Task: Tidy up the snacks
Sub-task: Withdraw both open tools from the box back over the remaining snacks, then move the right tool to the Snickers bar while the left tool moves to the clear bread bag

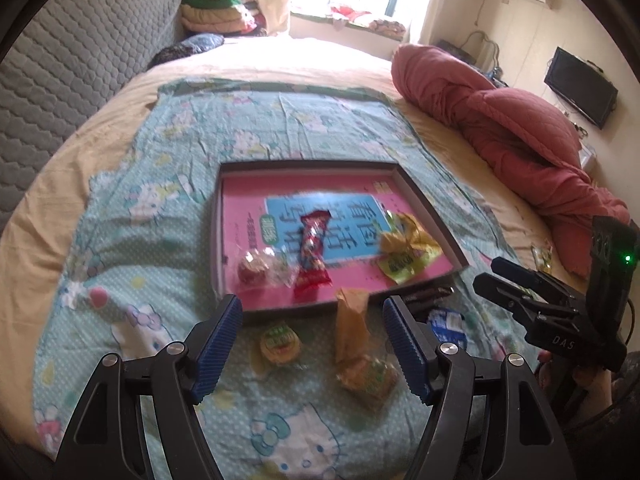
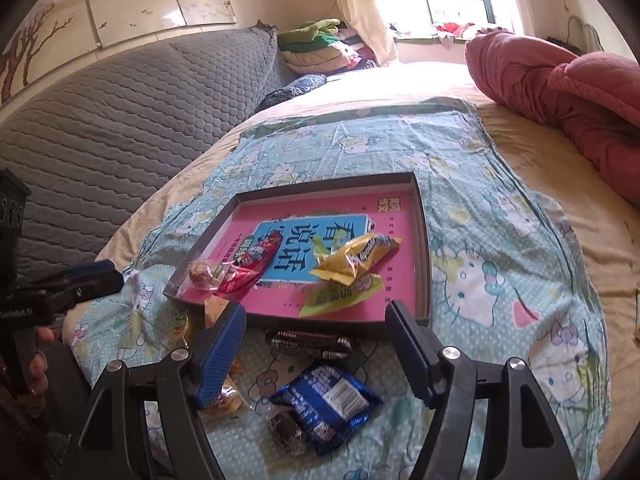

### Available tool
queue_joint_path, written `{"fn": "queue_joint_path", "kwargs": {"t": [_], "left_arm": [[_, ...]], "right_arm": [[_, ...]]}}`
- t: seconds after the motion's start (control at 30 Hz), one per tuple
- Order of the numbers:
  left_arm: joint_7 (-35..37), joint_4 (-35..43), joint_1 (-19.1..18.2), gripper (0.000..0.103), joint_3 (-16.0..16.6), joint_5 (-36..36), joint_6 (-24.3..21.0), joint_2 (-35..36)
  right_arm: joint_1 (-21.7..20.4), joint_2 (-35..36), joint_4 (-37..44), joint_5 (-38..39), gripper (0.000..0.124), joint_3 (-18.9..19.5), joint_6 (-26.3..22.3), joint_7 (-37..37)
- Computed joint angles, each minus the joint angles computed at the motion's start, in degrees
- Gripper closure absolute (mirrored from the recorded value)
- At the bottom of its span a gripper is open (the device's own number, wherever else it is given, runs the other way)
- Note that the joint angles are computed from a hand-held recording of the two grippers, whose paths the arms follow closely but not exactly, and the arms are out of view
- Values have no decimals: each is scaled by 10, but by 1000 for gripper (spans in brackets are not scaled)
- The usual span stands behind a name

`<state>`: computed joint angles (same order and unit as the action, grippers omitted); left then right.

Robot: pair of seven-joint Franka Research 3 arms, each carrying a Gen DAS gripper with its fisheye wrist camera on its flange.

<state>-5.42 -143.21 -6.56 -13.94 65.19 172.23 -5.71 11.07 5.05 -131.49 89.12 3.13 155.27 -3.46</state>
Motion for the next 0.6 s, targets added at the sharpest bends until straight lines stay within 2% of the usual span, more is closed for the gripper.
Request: {"fn": "queue_joint_path", "kwargs": {"t": [0.2,0.43,0.6], "left_arm": [[0,-6,-10,29,1,-37,37,27],[67,-21,-37,29,10,-145,69,55],[110,-29,-54,29,10,-200,68,58]], "right_arm": [[0,-13,-17,-15,50,-2,-6,15],[2,-23,-31,-33,50,-4,-9,34],[0,-33,-44,-52,49,-8,-19,53]]}}
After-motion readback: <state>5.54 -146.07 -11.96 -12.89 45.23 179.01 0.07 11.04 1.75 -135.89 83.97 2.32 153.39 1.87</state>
